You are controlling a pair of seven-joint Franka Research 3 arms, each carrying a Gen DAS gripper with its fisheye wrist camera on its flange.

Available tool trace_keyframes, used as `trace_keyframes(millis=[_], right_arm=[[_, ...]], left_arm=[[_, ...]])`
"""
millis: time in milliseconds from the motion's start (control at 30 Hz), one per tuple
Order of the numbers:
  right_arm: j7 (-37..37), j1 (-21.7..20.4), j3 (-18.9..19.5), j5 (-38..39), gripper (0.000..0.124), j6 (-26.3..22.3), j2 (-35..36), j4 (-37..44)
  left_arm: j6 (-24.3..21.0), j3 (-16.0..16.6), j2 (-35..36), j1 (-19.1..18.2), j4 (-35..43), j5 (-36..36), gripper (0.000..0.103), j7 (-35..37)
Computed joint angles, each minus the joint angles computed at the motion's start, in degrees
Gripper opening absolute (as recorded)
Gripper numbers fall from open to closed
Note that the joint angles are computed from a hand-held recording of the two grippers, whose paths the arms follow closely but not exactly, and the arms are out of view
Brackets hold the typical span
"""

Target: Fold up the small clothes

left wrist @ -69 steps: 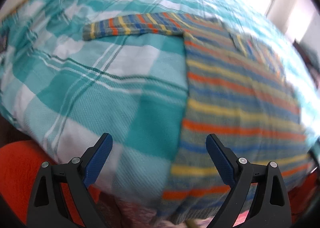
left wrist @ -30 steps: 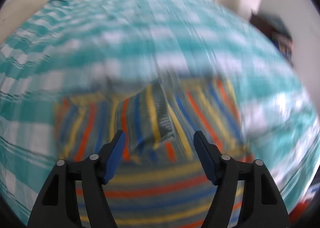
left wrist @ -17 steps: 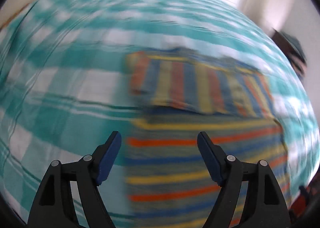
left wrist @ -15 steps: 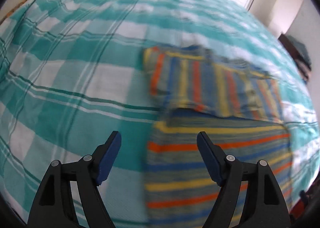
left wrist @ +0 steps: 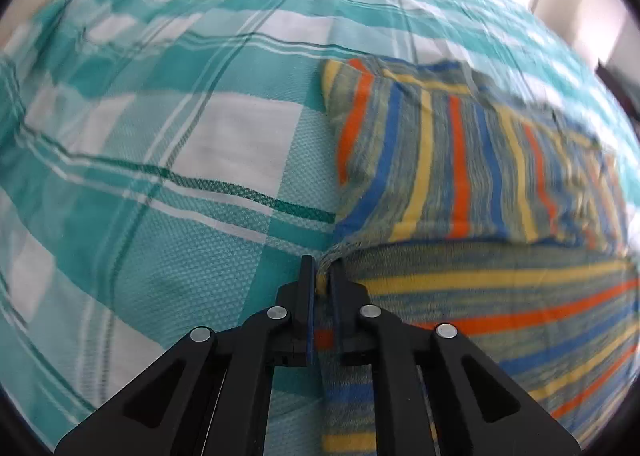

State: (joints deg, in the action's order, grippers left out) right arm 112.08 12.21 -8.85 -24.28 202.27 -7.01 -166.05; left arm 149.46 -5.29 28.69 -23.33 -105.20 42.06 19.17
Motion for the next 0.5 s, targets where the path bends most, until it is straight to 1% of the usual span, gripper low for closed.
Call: trace_keyframes(millis=[33, 67, 100, 167, 200, 233, 300, 367, 400, 433, 500], right_arm=[[0.7, 0.2, -0.5, -0.9, 0.095, 0.0, 0.2, 0.2], [1.5, 0.3, -0.9, -1.9, 0.095, -0.1, 0.3, 0.4], [2.2, 0.4, -1.3, -3.1, 0.095, -0.1, 0.4, 0.5], [2.7, 0.0, -1.3, -3.7, 0.095, 0.0, 0.2, 0.4], [2.7, -0.1, -1.1, -3.7, 0.095, 0.1, 0.1, 0.4], [2.5, -0.3, -1.0, -3.4, 0.095, 0.3, -0.1, 0.2], [1.5, -0.8, -0.3, -1.9, 0.095, 0.6, -0.5, -0.2], [0.4, -1.1, 0.1, -0.3, 0.095, 1.0, -0.9, -0.6], [0.0, -1.0, 0.1, 0.2, 0.095, 1.0, -1.1, -0.6], [-0.3, -1.0, 0.1, 0.7, 0.095, 0.9, -1.2, -0.7], [-1.9, -0.9, 1.0, 2.8, 0.095, 0.6, -1.6, -0.9]], left_arm=[[-0.8, -0.1, -0.3, -0.1, -0.1, -0.2, 0.017, 0.3], [-1.2, 0.0, -0.7, -0.2, -0.5, -0.1, 0.03, 0.0], [-1.3, 0.2, -1.7, -0.2, -1.7, 0.1, 0.047, -1.1], [-0.4, 0.2, -4.2, 0.3, -5.1, 0.3, 0.061, -3.3], [0.3, 0.1, -5.1, 0.6, -6.5, 0.5, 0.061, -4.2], [1.5, -0.4, -7.3, 1.2, -9.5, 0.3, 0.061, -4.7], [0.9, -1.0, -9.7, 1.2, -12.2, 1.2, 0.063, -6.1], [-0.2, -2.5, -13.7, 0.9, -16.1, 1.8, 0.064, -7.2], [-0.1, -3.3, -14.6, 1.0, -17.1, 1.9, 0.068, -7.7], [0.4, -4.4, -17.1, 0.6, -19.6, 2.0, 0.071, -8.9], [1.5, -6.2, -19.8, 0.0, -22.5, 3.3, 0.087, -11.1]])
